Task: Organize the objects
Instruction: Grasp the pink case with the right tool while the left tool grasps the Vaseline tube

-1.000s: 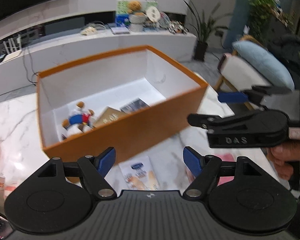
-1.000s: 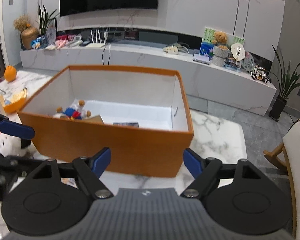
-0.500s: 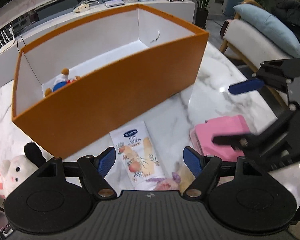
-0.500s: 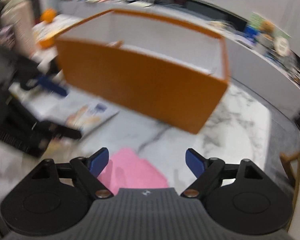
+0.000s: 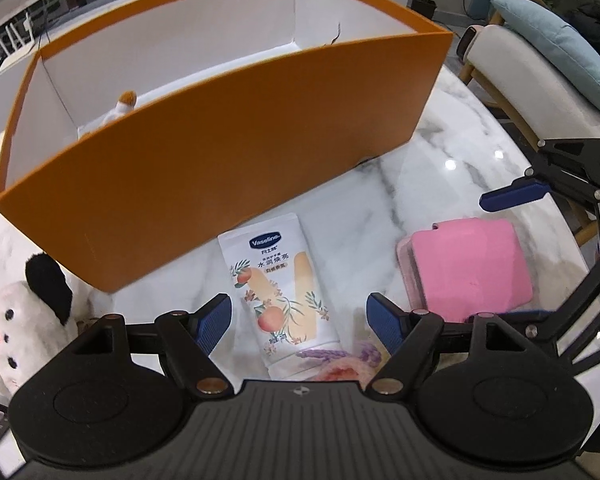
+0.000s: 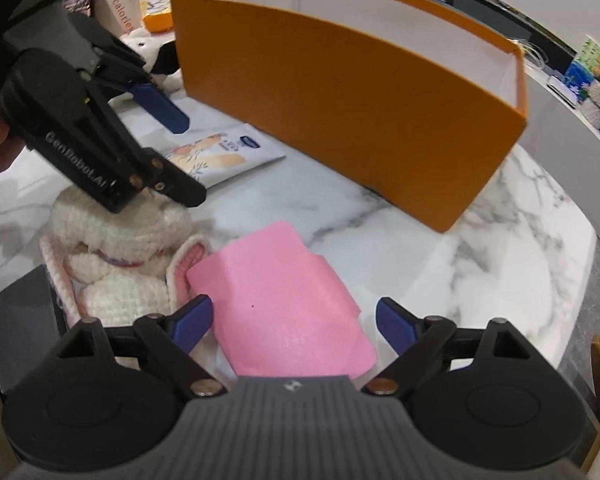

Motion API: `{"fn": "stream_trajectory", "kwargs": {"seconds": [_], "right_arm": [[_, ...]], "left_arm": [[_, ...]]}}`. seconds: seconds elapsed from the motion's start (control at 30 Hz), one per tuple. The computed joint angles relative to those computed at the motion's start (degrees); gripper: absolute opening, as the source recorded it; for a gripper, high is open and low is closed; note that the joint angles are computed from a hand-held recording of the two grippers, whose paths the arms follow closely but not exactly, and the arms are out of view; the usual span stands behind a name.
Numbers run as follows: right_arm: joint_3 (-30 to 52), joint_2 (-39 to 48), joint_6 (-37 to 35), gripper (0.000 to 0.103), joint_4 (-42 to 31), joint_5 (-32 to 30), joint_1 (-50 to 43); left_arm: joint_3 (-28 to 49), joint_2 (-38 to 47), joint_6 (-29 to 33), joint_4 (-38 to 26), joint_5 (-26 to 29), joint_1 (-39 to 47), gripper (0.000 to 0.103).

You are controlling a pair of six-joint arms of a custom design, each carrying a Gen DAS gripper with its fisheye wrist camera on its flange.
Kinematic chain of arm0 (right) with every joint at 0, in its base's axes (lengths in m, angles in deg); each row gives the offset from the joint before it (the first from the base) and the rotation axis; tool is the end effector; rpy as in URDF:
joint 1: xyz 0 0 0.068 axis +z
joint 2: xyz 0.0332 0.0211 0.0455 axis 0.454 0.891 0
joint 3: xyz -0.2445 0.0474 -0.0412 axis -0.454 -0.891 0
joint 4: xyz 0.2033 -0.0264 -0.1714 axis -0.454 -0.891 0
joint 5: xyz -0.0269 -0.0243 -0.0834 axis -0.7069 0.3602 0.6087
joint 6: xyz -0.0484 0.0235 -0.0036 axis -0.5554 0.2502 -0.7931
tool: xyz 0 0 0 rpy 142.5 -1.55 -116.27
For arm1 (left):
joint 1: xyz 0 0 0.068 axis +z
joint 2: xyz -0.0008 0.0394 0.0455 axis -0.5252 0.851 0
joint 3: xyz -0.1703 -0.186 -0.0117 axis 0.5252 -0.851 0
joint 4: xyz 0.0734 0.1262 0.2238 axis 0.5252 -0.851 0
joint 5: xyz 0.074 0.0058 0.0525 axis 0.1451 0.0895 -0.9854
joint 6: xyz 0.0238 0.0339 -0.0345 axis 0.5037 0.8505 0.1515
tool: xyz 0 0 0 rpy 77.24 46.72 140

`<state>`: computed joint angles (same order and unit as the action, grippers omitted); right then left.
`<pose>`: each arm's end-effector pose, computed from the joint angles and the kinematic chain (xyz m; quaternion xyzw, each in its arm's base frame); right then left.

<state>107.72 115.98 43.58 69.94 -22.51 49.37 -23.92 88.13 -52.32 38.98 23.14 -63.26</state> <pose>0.2710 0.1253 0.0515 -0.5721 0.7740 0.1308 0.2379 0.1792 -0.1071 0.0545 0.2135 0.9485 -0.0392 0.2306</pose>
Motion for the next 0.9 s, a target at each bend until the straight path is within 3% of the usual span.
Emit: {"fn": "stream_trajectory", "kwargs": {"seconds": [0.47, 0.9], "right_arm": [[1.1, 3.9, 0.6, 0.095, 2.4, 2.0, 2.1], [2.7, 5.9, 3.7, 0.097, 1.8, 0.4, 2.0]], "left_arm": [[2.4, 6.9, -0.8, 3.5, 2.6, 2.2, 0.088], [3.9, 10.9, -0.3, 6.3, -2.1, -0.8, 0.088]]}}
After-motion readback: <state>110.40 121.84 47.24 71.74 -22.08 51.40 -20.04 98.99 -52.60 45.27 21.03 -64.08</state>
